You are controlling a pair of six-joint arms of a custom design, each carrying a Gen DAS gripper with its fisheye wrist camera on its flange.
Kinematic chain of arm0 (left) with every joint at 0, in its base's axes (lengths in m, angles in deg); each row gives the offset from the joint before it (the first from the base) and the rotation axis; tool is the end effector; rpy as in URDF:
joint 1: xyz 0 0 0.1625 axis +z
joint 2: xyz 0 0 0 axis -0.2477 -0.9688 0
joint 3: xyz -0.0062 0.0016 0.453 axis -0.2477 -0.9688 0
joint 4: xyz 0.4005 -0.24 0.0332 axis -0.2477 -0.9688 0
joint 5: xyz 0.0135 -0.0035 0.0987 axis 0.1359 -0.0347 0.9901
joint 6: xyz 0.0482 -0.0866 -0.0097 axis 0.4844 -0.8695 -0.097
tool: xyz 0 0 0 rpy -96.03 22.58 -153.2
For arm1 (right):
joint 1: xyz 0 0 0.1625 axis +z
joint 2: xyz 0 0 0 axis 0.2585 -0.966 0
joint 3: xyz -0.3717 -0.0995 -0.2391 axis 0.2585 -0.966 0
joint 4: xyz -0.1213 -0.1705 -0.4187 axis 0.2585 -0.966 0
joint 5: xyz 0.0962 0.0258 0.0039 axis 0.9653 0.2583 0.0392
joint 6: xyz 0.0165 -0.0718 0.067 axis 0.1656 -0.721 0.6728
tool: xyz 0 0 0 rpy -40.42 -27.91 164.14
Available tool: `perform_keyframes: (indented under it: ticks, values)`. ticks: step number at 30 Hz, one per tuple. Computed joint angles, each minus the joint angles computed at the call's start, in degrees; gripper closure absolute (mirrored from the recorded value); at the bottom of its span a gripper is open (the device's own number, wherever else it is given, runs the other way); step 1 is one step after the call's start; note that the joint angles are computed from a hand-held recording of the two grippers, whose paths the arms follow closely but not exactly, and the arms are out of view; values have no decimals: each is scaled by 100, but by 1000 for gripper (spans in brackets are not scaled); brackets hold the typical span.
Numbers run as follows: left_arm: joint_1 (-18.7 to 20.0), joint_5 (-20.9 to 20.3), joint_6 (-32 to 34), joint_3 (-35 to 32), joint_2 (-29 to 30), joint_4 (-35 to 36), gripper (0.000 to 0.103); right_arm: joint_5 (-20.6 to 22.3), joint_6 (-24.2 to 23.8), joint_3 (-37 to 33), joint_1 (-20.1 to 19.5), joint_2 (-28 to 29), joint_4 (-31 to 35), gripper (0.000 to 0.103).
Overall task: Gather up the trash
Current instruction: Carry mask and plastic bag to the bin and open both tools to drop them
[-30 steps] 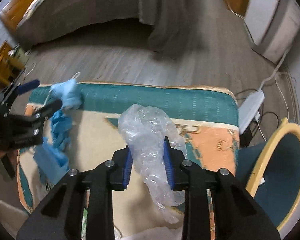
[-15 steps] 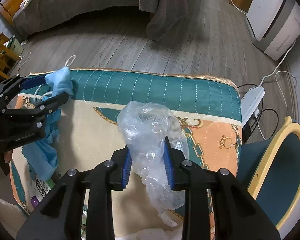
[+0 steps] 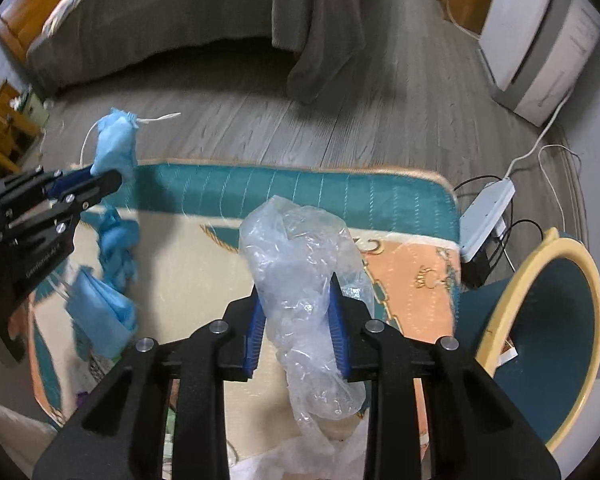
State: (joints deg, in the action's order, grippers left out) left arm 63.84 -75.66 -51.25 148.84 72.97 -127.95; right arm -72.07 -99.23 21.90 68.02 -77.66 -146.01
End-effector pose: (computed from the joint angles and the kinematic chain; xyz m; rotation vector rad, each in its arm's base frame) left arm -0.3862 -0.7875 -0.0793 0.2978 2.1942 -0.7135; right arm -0.0153 -0.8816 0.3329 0.8973 -2.4482 0.1157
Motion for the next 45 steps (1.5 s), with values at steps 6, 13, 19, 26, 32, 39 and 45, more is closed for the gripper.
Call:
perform_keyframes:
  ticks: [6,13,19,26,32,39,45]
  values:
    - [-210,212,355,7,64,-527,86,353,98,242,26,-317,-344,75]
    - [-418,94,574,-33,171,-698,86,643,201,401,15,-616,-657,75]
    - [-608,-101,231,-62,258,-342,86,617,71,558,-7,-807,-785,75]
    - [-764,-262,-20,-333,481,-179,86,670,167,369,-113,-856,-729,75]
    - [-853,-296,-171,-752,756,70,86,671,365,88,-212,-816,-659,75]
    - [-944,-462,-481,-1109,1024,-46,86,722,527,-125,-311,-797,-602,75]
    - [-1012,-694,-422,-1756,1449,198,86,742,550,-357,-423,-748,-503,75]
